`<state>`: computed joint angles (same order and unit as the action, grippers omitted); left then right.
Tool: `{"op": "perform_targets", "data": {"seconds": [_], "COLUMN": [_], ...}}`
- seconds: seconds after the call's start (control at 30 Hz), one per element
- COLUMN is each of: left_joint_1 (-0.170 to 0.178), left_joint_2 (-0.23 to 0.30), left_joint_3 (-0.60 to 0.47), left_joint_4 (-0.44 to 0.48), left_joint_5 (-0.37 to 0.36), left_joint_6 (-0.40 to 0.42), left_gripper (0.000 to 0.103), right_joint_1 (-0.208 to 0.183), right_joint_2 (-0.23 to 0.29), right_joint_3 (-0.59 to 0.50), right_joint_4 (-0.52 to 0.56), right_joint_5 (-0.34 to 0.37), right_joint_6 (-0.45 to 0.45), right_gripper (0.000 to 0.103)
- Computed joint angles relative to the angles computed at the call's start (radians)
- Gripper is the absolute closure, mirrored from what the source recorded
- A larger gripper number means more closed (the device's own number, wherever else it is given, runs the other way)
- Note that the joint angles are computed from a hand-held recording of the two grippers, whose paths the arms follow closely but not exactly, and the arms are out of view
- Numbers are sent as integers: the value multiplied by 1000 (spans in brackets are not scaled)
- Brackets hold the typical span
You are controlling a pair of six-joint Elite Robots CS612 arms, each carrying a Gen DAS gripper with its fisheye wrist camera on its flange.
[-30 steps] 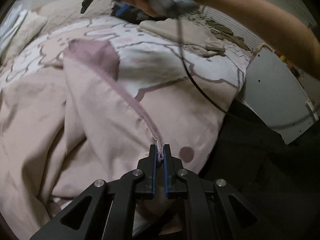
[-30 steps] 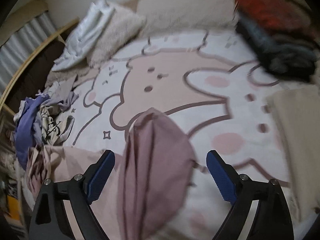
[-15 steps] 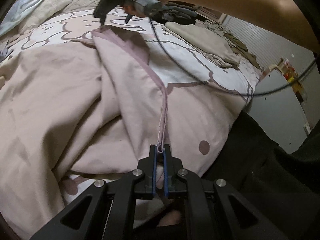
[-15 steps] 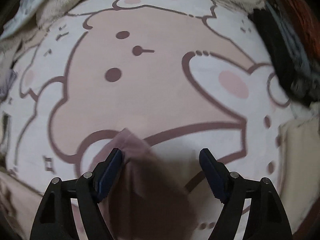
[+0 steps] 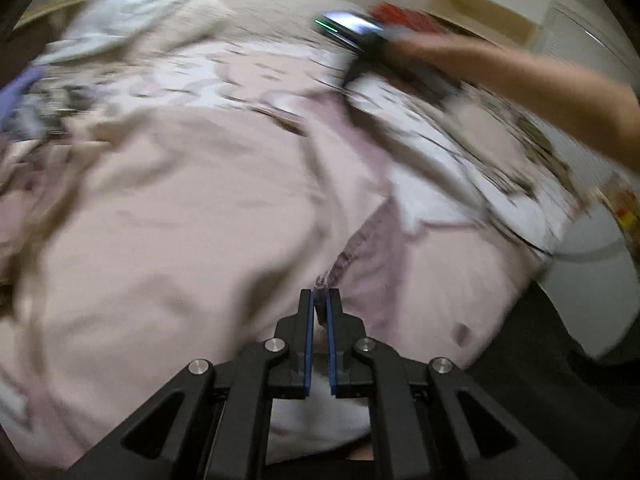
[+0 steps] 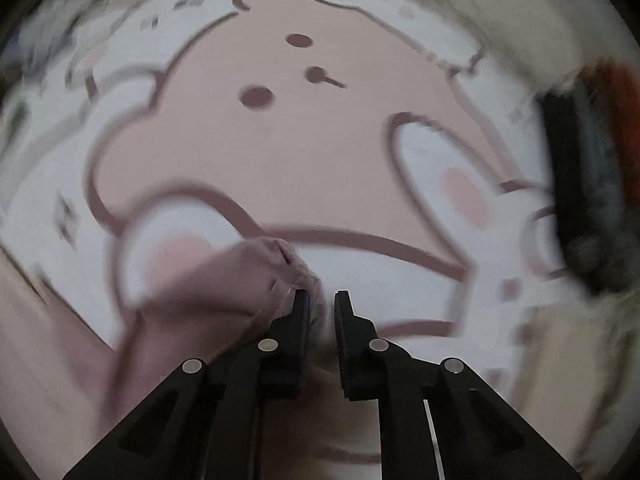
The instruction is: Fold clothes
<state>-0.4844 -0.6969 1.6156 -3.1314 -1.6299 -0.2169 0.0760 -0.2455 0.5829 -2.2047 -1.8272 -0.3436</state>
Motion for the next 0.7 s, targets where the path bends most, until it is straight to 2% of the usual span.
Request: {"op": "perform_targets", "data": {"seconds": [0.07,0.1,0.2,0.23,0.33,0.4,0.47,0.5,0.53,0.6,0.7], "left_joint_1": [-3,1,23,30,52,58,56,50,42,26,11], "left_joint_2": [-12,-16,-26,-30,-40,-38,-33,-31,-30,-28,-21], "left_joint_3": [4,4,5,8,24,28,24,24,25,28,27], "left_joint_4": [-1,-14,-72,-94,-144,-147,-126,-112,-96,-74,-40], "left_joint_5": [138,183,249,259,199,121,53,33,20,1,-26], "left_joint_6": [-36,-66,-160,-185,-219,-193,-159,-144,-130,-101,-82], "left_gripper": [97,99,100,100,100,100,99,91,73,50,50], "right_joint_1": [5,-3,-29,-45,-92,-123,-147,-157,-161,-170,-171], "right_joint_2": [-59,-97,-188,-228,-330,-384,-421,-438,-443,-452,-443], "right_joint_3": [159,239,434,504,679,784,848,876,888,912,920], "right_joint_4": [-196,-280,-496,-540,-630,-673,-664,-656,-645,-628,-611], "right_joint_5": [-102,-101,-92,-58,71,163,251,295,330,403,489], "right_joint_6": [-119,-128,-120,-78,19,69,137,173,206,268,331], "right_gripper": [92,98,99,99,99,99,99,99,99,99,99]}}
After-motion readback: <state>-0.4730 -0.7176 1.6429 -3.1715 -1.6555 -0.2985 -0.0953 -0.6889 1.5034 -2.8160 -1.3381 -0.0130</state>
